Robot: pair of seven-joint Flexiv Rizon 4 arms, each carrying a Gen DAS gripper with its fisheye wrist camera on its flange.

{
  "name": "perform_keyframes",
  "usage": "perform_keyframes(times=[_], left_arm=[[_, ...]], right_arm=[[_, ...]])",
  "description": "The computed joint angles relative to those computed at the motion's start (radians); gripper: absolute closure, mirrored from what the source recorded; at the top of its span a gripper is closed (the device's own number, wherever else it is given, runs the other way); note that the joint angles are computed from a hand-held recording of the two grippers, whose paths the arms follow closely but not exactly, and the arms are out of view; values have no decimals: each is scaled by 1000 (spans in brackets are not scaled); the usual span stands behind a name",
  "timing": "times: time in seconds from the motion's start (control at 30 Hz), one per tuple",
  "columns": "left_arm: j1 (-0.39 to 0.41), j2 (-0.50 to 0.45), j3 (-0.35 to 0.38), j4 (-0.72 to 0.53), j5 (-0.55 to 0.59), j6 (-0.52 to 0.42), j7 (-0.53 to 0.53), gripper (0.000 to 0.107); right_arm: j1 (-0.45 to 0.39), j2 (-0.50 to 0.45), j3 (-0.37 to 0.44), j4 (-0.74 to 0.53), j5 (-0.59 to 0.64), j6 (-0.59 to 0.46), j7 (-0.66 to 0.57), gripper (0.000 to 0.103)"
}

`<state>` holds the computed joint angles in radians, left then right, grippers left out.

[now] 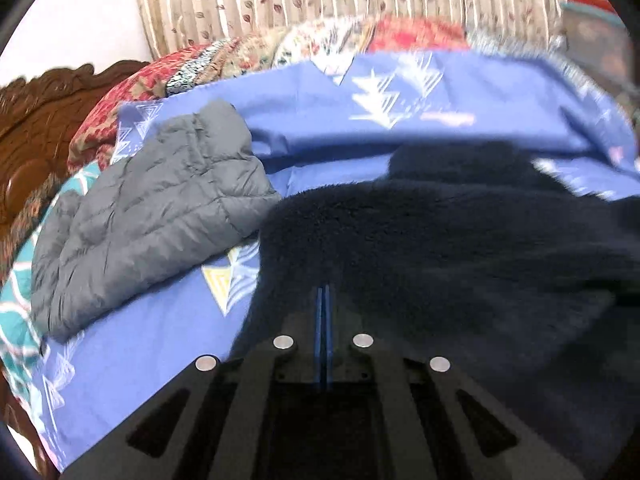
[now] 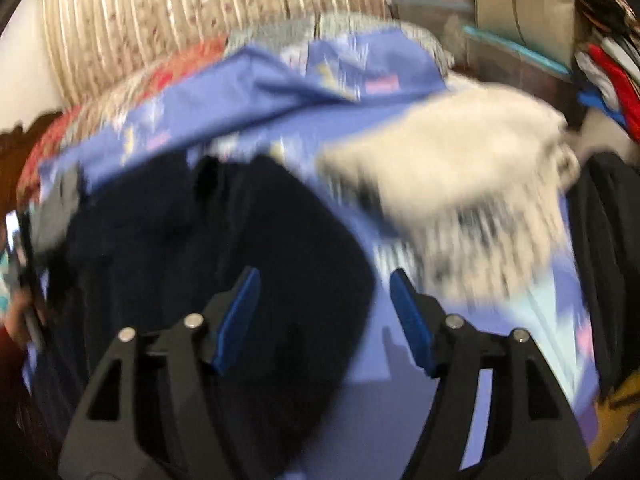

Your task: Fold large clothes

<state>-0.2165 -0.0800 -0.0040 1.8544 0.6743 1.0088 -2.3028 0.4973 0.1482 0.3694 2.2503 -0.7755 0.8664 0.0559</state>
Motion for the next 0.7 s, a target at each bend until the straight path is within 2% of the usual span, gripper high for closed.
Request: perform_keyframes(times=[0.07,0.13,0.17,0.2,0.27,0.3,0.33,0.4,0.43,0.47,0.53,0.57,0.6,0.67,0.7], left_arm=[[3,55,-1,80,-89,54,34,81],[-2,111,-12,167,-167,85,85,81],[-2,127,-25,189,-175,82,90,81],[-6,144,-38,219,-181,77,97,81],[-8,153,-63,259,-195,54,123,81],[-4,150,-70,264,-200,37,137,81],[-6,145,-83,271,-189,9,139,81],[-6,132,-95,281,-131,-7,117,81],[-6,135,-95,290,-101,12,90,81],[-5,136,-93,295,-83,32,71,81],[-7,136,-101,284,-70,6,61,81],[-11,134,-108,275,-49,-9,48,81],[-15,131,-115,267,-22,-25,35,81],[-23,133,-119,259,8,-45,12,81],[-27,133,-119,257,13,-47,7,81]], right_arm=[[28,-4,29,45,71,40,68,37],[21,-21,32,106,1,184,237,37],[24,-31,33,119,-19,218,278,37],[34,-59,28,122,-7,258,281,48],[55,-90,4,124,35,316,255,95],[37,-70,-2,130,-19,316,293,96],[42,-41,-13,130,-44,279,303,96],[13,55,15,109,-58,84,269,96],[-10,113,34,94,-54,-55,245,96],[-18,144,43,82,-46,-163,228,95],[-27,154,75,32,-15,-438,189,88],[-51,147,99,2,35,-548,143,68],[-47,151,105,-6,58,-593,137,51],[-11,193,94,34,20,-537,188,45],[2,203,101,50,-8,-489,196,37]])
